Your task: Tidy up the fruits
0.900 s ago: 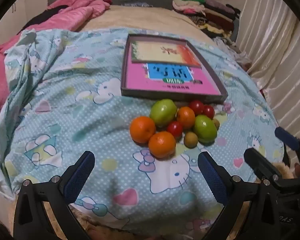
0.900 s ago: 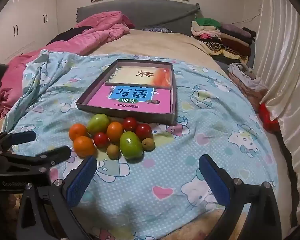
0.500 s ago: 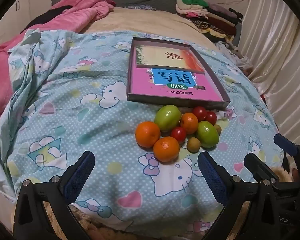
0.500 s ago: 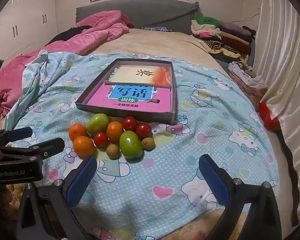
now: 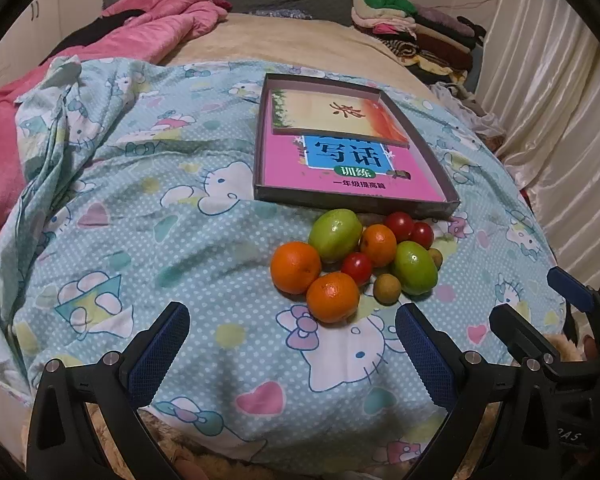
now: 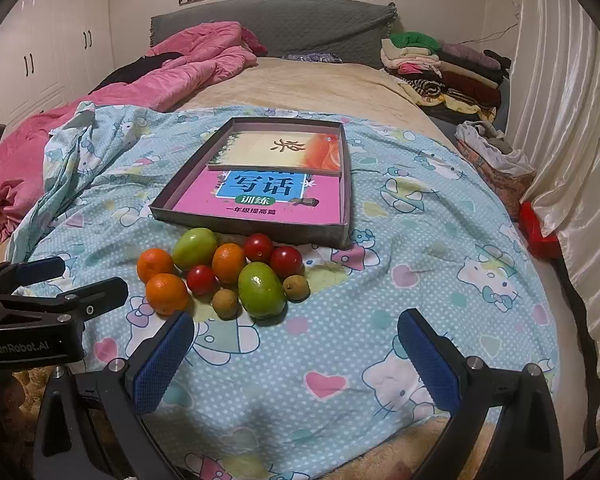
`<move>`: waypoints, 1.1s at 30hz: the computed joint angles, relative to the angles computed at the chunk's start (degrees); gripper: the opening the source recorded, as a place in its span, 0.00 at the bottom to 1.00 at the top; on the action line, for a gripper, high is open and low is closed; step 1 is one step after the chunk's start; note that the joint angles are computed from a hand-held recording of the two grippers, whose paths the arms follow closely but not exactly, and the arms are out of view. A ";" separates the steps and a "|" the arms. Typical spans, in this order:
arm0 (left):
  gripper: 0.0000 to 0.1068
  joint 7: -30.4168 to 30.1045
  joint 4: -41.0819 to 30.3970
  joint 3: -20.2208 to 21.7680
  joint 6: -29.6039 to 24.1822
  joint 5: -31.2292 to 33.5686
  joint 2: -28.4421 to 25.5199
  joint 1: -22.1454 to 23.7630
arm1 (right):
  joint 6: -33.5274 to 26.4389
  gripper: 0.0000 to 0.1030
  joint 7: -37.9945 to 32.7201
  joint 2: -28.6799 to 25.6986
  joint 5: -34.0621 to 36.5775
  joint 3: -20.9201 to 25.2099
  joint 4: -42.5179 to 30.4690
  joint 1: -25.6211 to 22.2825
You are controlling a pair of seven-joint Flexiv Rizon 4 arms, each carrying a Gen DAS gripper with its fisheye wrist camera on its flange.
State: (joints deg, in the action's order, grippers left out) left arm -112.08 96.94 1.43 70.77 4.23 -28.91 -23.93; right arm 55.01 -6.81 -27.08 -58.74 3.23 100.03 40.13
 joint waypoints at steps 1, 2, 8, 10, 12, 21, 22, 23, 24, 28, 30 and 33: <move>0.96 0.00 -0.01 -0.04 0.07 -0.03 -0.03 0.04 | 0.00 1.00 0.08 0.03 -0.06 -0.02 0.02 0.00; 0.96 0.13 0.11 -0.17 0.24 -0.18 0.07 0.24 | 0.09 1.00 0.12 0.04 -0.07 -0.01 0.06 -0.04; 0.96 0.29 0.44 -0.28 0.88 -0.48 0.18 0.35 | 0.23 1.00 0.38 0.19 -0.32 0.00 0.32 -0.12; 0.96 0.45 0.40 -0.26 0.79 -0.51 0.22 0.37 | 0.24 1.00 0.44 0.16 -0.40 -0.02 0.29 -0.13; 0.96 0.57 0.39 -0.28 0.86 -0.54 0.22 0.37 | 0.31 1.00 0.40 0.15 -0.32 0.03 0.23 -0.18; 0.96 0.81 0.45 -0.34 0.98 -0.67 0.29 0.37 | 0.44 1.00 0.62 0.26 -0.55 0.01 0.35 -0.23; 0.96 0.82 0.45 -0.33 0.98 -0.68 0.29 0.36 | 0.38 1.00 0.53 0.24 -0.48 0.05 0.23 -0.21; 0.96 0.72 0.46 -0.28 1.05 -0.68 0.28 0.31 | 0.27 1.00 0.48 0.22 -0.43 0.05 0.09 -0.18; 0.96 0.92 0.45 -0.36 0.99 -0.73 0.28 0.40 | 0.42 1.00 0.60 0.29 -0.55 0.01 0.15 -0.19; 0.96 1.01 0.58 -0.47 1.10 -0.90 0.35 0.44 | 0.69 1.00 0.99 0.36 -0.90 -0.06 0.16 -0.19; 0.96 0.97 0.55 -0.37 1.07 -0.85 0.39 0.34 | 0.73 1.00 1.19 0.36 -1.10 -0.12 0.12 -0.17; 0.96 0.89 0.53 -0.35 1.19 -0.87 0.46 0.27 | 1.07 1.00 1.53 0.37 -1.45 -0.19 0.25 -0.25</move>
